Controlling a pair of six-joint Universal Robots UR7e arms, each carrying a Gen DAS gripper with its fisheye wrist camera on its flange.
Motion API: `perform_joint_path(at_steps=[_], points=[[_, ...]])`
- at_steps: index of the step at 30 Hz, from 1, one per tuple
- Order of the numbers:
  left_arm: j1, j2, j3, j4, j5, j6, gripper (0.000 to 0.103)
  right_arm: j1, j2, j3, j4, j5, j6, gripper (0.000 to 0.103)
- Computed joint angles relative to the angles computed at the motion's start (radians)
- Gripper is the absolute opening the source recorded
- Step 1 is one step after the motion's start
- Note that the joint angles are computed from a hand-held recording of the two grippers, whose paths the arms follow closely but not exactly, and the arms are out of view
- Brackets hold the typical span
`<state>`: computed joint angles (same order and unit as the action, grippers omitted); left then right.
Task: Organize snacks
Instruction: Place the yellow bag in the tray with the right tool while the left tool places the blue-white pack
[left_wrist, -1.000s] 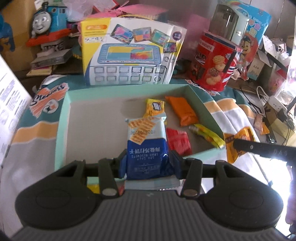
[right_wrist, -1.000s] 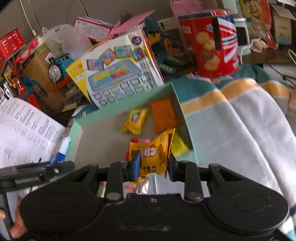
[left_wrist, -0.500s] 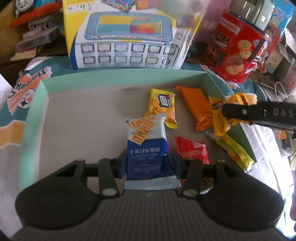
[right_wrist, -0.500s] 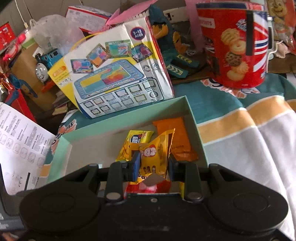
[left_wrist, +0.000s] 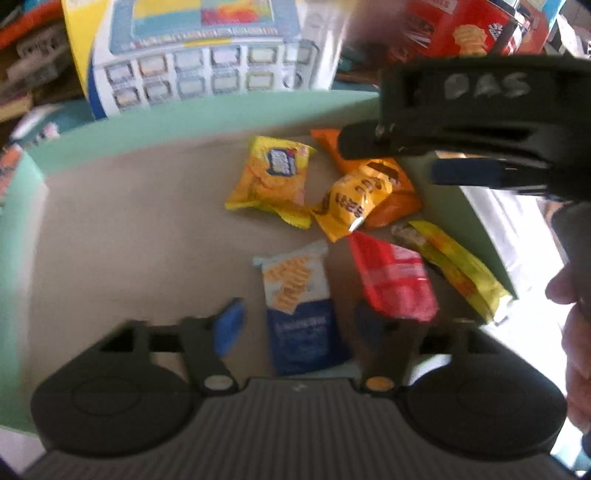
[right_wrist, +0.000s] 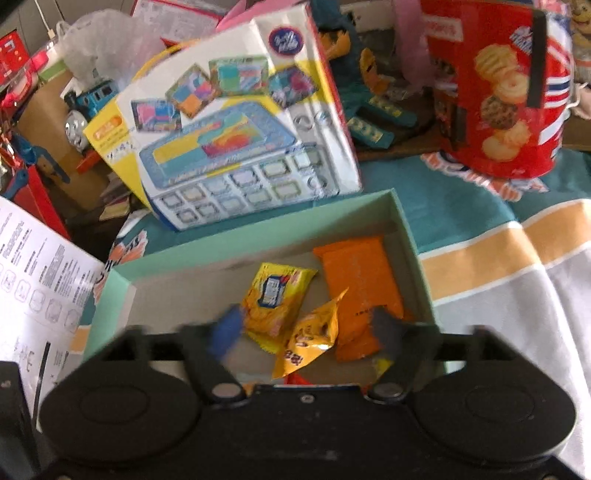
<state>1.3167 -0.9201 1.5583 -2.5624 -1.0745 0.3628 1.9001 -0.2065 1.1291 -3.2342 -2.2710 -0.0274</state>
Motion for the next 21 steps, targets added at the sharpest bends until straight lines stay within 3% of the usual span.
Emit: perform_joint_path(at_steps=[8, 21], points=[[0.004, -0.052, -0.001, 0.027, -0.020, -0.062, 0.095, 0.020, -0.044, 0.084, -0.050, -0.026, 0.024, 0.103], [0.009, -0.237, 0.129, 0.004, -0.024, -0.031, 0.103, 0.111, -0.130, 0.303, -0.090, -0.077, 0.130, 0.103]])
